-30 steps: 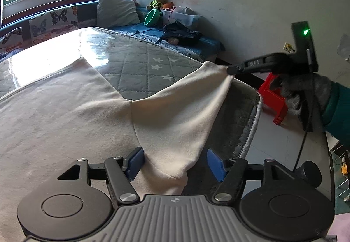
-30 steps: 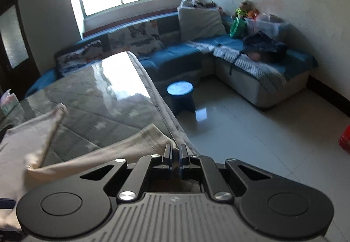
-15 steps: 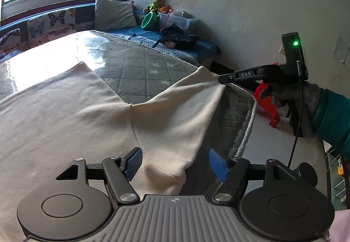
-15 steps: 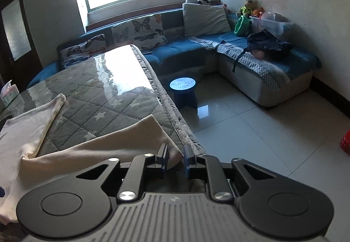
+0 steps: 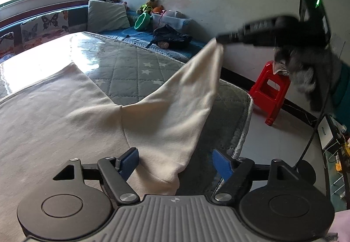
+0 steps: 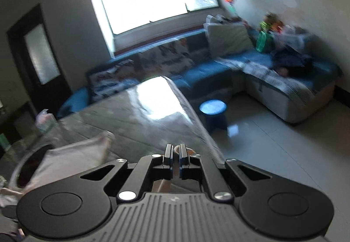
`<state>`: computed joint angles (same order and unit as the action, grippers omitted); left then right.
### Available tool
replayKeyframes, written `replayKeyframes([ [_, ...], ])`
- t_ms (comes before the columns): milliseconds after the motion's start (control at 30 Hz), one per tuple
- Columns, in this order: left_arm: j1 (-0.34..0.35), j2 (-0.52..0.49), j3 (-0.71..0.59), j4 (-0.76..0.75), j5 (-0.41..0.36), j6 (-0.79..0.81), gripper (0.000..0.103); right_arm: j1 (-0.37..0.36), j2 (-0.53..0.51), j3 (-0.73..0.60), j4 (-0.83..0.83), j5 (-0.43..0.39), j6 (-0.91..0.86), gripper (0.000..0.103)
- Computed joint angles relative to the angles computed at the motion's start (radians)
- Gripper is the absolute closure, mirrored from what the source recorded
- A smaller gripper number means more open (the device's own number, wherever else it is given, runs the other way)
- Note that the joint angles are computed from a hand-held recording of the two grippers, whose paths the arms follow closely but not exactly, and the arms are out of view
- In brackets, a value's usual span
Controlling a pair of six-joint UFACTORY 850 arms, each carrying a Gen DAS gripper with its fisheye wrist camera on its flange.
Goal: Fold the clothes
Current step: 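Fold the held sleeve across the sweatshirt body with the right gripper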
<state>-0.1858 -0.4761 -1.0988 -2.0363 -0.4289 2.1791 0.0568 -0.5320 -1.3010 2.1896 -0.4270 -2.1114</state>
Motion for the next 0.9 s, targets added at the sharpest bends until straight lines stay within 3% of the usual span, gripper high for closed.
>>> replayKeyframes([
  [367,0.064,0.077,0.103,-0.156,-0.088,0.120,0.025,0.116,0.050,-0.100,-0.317,-0.102,0.139,0.099],
  [667,0.150,0.197,0.260,-0.414,-0.119,0.292,0.021,0.270,-0.086,-0.305,-0.724,-0.189,0.390,0.099],
  [900,0.180,0.226,0.319,-0.531,-0.100,0.305,0.021,0.343,-0.187,-0.392,-0.955,-0.255,0.561,0.098],
])
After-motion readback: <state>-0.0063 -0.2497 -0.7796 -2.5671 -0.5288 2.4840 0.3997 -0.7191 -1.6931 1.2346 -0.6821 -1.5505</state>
